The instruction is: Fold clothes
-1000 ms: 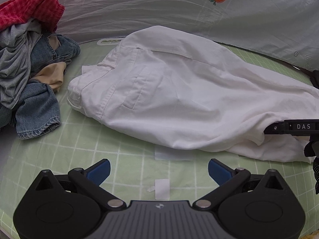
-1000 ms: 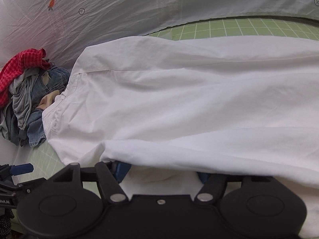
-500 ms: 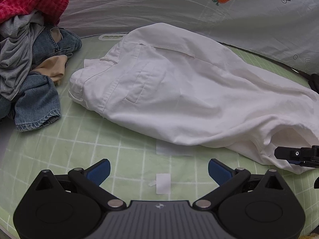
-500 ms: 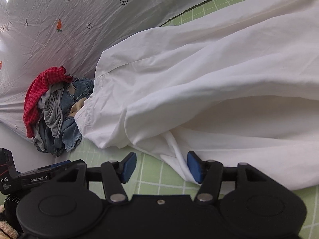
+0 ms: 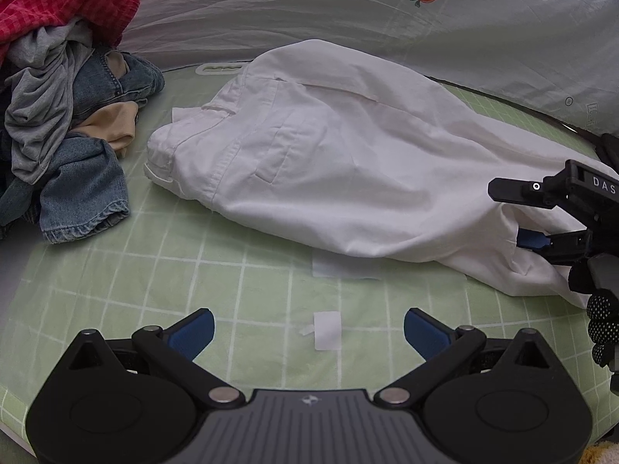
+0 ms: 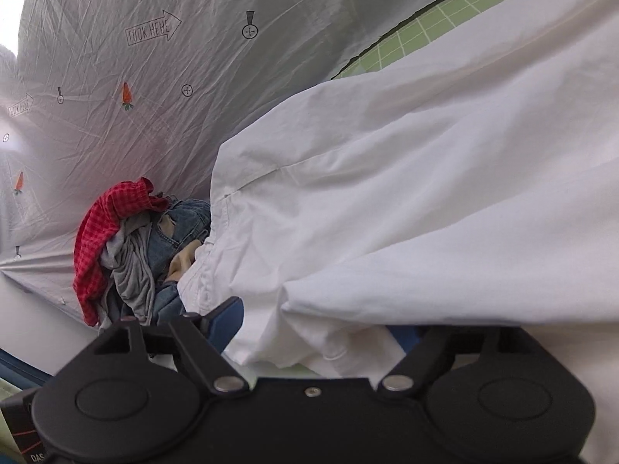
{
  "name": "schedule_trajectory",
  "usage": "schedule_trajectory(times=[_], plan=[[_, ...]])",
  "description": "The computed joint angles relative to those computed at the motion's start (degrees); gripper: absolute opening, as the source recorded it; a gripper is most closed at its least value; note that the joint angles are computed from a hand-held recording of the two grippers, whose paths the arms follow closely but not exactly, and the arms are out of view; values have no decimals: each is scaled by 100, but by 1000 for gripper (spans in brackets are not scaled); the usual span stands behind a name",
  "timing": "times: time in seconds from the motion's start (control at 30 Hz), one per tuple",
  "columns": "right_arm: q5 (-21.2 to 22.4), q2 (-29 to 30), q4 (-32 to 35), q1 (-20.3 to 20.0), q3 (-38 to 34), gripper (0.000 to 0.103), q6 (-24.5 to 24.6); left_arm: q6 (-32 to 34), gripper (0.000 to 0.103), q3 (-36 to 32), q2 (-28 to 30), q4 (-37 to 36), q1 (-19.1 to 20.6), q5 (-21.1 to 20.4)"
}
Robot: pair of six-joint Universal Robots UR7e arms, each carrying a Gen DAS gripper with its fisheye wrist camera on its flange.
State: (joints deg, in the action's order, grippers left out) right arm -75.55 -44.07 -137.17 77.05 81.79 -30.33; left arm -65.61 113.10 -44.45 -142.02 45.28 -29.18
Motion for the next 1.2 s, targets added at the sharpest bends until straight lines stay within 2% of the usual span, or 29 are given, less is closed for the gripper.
schedule_trajectory(times=[0.1,0.17,0.23,0.3,0.33,0.4,0.43,0.5,0.57,0.73,0.8,0.87,0.97,1.07,1.2], plan=[[-121,10,-319,29,152,83,84,-138,103,66,-51,42,-19,14],[-52,17,-340,14,157,82,225,-204,103,107,-77,47,-26,6],[67,30,-229,-19,100,70,384,-271,103,125,-92,76,-24,-19],[205,8,42,-73,39,49,426,-314,103,137,-105,91,-21,-41],[217,-28,117,-95,60,44,407,-328,103,141,-107,87,-24,-42],[245,-137,184,-171,185,21,428,-332,103,146,-109,54,-19,-50],[265,-188,180,-217,261,14,484,-327,103,146,-107,31,-14,-60],[376,-276,112,-312,426,9,543,-316,103,141,-100,-4,-3,-82],[441,-353,13,-381,588,8,570,-324,103,118,-76,23,-3,-102],[107,-431,-150,-387,811,8,673,-372,103,77,-58,130,-1,-130],[109,-425,-91,-407,787,10,739,-450,103,61,-59,167,0,-120],[64,-442,143,-379,684,17,713,-481,103,32,-47,177,-7,-95],[-152,-617,195,-293,730,28,313,-409,103,-64,24,122,2,-70],[-223,-863,-114,-321,871,30,124,-67,103,-244,181,-184,43,-99],[-346,-1110,-1002,-465,938,30,445,662,103,-621,521,-632,95,-254]])
